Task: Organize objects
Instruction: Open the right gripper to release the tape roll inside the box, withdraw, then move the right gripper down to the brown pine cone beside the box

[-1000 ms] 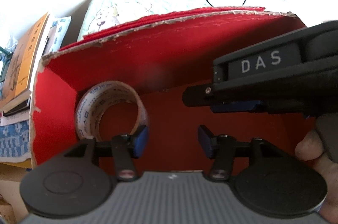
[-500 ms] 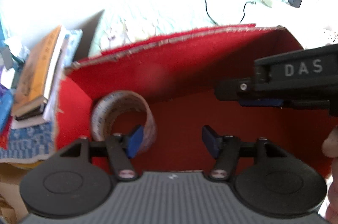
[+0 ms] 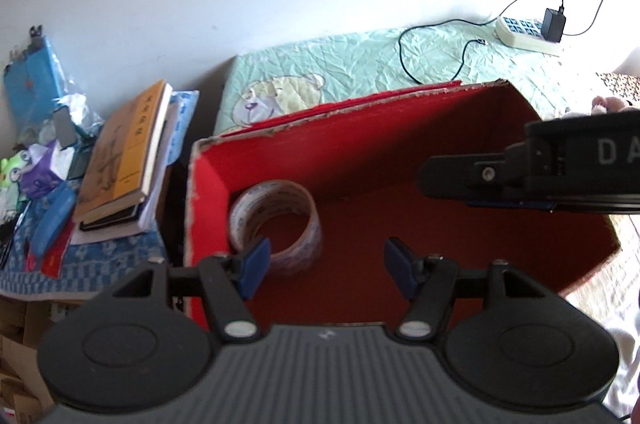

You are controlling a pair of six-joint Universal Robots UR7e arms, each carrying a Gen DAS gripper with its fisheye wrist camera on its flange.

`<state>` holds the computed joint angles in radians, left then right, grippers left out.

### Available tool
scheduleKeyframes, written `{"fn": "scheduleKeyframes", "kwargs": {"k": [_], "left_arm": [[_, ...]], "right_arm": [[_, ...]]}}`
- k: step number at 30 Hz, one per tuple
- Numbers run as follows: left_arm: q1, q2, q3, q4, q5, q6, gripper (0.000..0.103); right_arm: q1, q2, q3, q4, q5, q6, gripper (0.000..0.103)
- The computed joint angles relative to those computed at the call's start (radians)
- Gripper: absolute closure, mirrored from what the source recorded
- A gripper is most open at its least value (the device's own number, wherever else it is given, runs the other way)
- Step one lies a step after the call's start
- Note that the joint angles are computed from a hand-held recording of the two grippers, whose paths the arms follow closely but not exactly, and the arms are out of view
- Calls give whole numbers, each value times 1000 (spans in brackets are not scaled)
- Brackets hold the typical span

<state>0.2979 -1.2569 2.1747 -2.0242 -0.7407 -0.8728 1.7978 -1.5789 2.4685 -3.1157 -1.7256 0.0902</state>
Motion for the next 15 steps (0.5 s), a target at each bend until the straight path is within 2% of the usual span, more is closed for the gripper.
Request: {"fn": "scheduleKeyframes", "kwargs": {"k": [10,15], "left_arm": [[-88,-98,17,226,11,-231,36],[-127,-132,20,331,-5,-349,36]], "right_arm": [[42,-73,53,29,58,-42,67],[59,-107,71,55,89,-76,67]]}}
